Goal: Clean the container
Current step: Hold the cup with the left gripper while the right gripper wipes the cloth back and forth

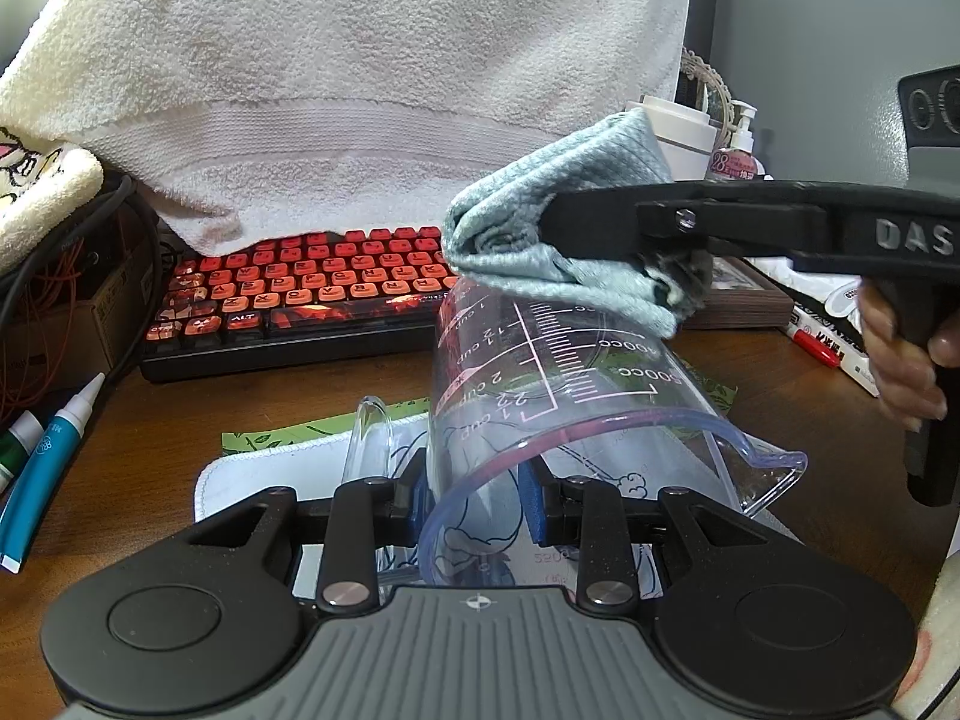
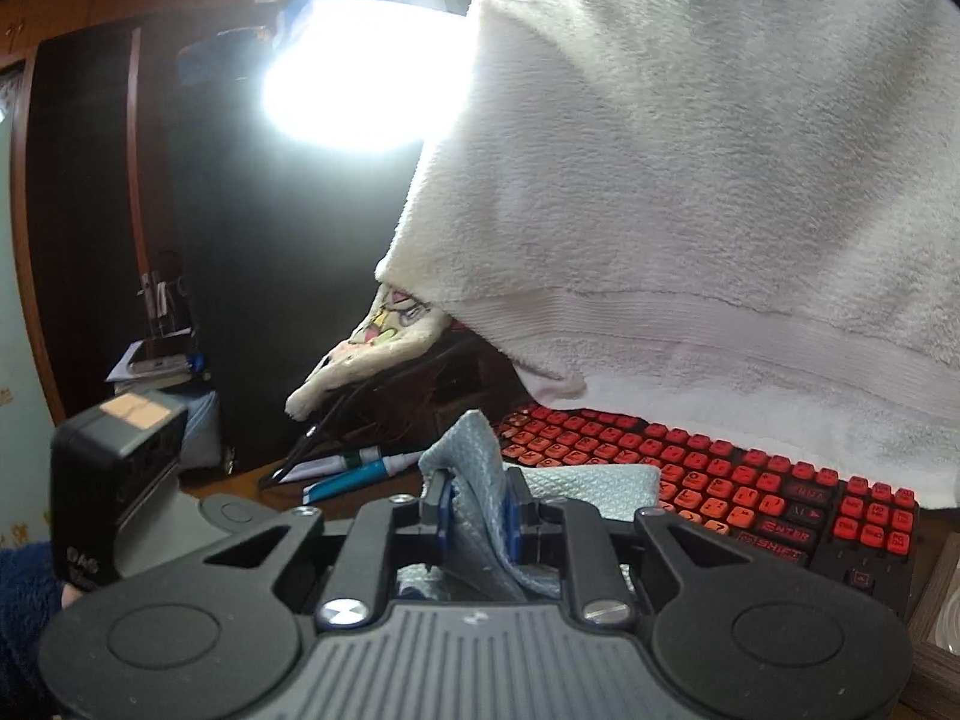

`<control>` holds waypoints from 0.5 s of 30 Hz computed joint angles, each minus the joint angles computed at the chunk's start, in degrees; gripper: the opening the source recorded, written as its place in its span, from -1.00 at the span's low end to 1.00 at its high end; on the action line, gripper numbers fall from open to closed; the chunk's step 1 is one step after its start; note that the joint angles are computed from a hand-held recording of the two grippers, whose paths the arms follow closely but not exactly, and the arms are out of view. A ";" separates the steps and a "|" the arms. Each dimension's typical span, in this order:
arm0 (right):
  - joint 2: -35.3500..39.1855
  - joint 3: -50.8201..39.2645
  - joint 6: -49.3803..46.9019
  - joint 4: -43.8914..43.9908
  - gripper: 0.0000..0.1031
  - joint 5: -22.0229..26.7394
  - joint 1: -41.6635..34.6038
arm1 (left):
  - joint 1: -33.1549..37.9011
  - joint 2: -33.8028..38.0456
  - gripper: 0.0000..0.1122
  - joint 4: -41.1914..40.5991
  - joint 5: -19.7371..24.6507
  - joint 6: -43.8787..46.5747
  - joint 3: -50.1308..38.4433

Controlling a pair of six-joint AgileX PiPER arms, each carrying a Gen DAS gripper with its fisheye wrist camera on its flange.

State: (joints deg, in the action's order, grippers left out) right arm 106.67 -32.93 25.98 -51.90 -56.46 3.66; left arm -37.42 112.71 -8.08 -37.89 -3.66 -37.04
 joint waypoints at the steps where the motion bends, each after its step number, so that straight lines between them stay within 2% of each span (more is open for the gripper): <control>1: -0.18 0.02 1.00 -1.97 -0.68 -0.40 -0.35 | -0.02 0.00 -0.46 -0.07 0.03 0.06 -0.04; 4: 0.10 -0.57 3.66 -9.15 -0.68 -2.45 -0.86 | -0.18 -0.02 -0.46 -0.39 0.06 0.24 -0.06; 9: -0.75 -0.18 2.16 -9.40 -0.70 -1.75 0.50 | -0.32 0.00 -0.46 -0.74 0.09 0.58 -0.12; 15: 0.05 -0.17 -2.13 1.54 -0.70 0.61 0.84 | -0.23 0.08 -0.45 -0.69 0.08 0.68 -0.20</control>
State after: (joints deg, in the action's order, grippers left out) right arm 106.72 -33.11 23.85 -50.36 -55.85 4.50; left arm -37.65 112.79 -8.77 -37.82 -2.98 -37.24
